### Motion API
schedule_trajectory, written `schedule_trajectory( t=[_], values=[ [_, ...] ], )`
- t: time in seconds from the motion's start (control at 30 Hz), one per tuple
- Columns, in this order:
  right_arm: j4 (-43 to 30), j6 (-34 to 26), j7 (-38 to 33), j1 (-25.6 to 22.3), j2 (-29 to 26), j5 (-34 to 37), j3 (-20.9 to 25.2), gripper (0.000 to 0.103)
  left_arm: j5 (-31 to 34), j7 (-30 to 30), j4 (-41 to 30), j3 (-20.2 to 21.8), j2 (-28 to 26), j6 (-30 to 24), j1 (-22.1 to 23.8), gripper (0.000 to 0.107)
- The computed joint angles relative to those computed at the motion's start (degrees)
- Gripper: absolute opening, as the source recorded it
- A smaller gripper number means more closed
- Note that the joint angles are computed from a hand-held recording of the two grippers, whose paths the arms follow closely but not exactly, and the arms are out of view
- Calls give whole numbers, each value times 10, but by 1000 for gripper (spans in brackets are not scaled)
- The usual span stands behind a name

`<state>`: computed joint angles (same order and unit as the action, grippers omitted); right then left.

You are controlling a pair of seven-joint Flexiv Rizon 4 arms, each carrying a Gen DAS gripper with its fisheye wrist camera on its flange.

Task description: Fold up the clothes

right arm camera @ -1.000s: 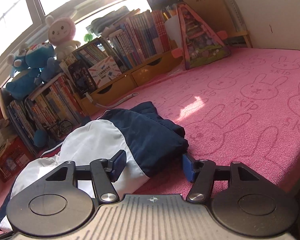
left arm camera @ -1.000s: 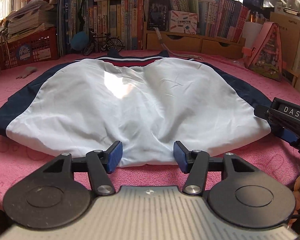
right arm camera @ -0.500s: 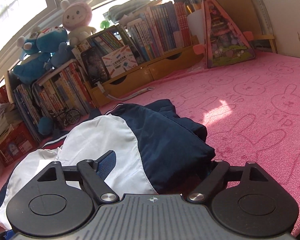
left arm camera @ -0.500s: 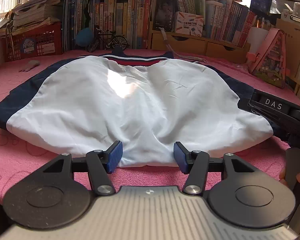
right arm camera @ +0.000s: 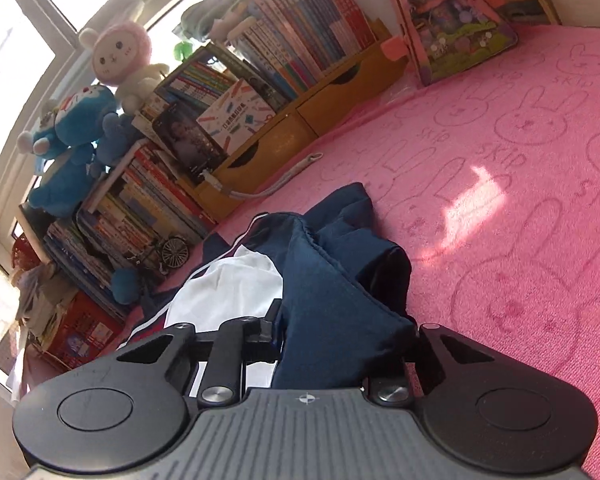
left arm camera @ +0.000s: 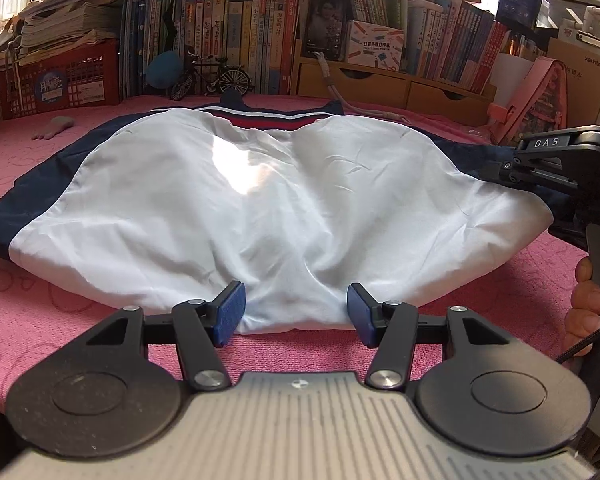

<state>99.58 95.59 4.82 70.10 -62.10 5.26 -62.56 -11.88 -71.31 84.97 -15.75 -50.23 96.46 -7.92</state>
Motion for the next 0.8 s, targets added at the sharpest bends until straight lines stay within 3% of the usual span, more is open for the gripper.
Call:
schedule_trajectory(
  t=[0.13,0.23,0.33,0.43,0.5,0.57,0.67,0.73,0.8],
  values=[
    [-17,-11,-59,22,-17,-46,-60,18,-3,4,10,-67,-4,-5,49,54],
    [-51,-4,-95,12,-18,-54,-67,16,-10,8,19,-136,-12,-16,100,53],
    [-92,-58,-108,-1,-3,-73,-55,15,-27,4,24,-176,-17,-30,130,52],
    [-92,-123,-78,-8,23,-91,-23,21,-36,2,25,-176,-15,-32,130,51],
    [-67,-130,-53,-9,39,-85,2,25,-32,7,26,-169,-14,-27,125,51],
    [-33,-97,-21,-9,47,-67,22,25,-26,11,25,-154,-11,-22,114,51],
    [-2,-41,15,-11,45,-54,35,34,-23,11,19,-121,-5,-23,90,49],
    [-2,-23,16,-21,44,-56,46,48,-25,5,12,-87,1,-28,65,47],
    [-17,-12,11,-50,51,-55,80,56,-28,-3,6,-53,5,-28,40,47]
  ],
)
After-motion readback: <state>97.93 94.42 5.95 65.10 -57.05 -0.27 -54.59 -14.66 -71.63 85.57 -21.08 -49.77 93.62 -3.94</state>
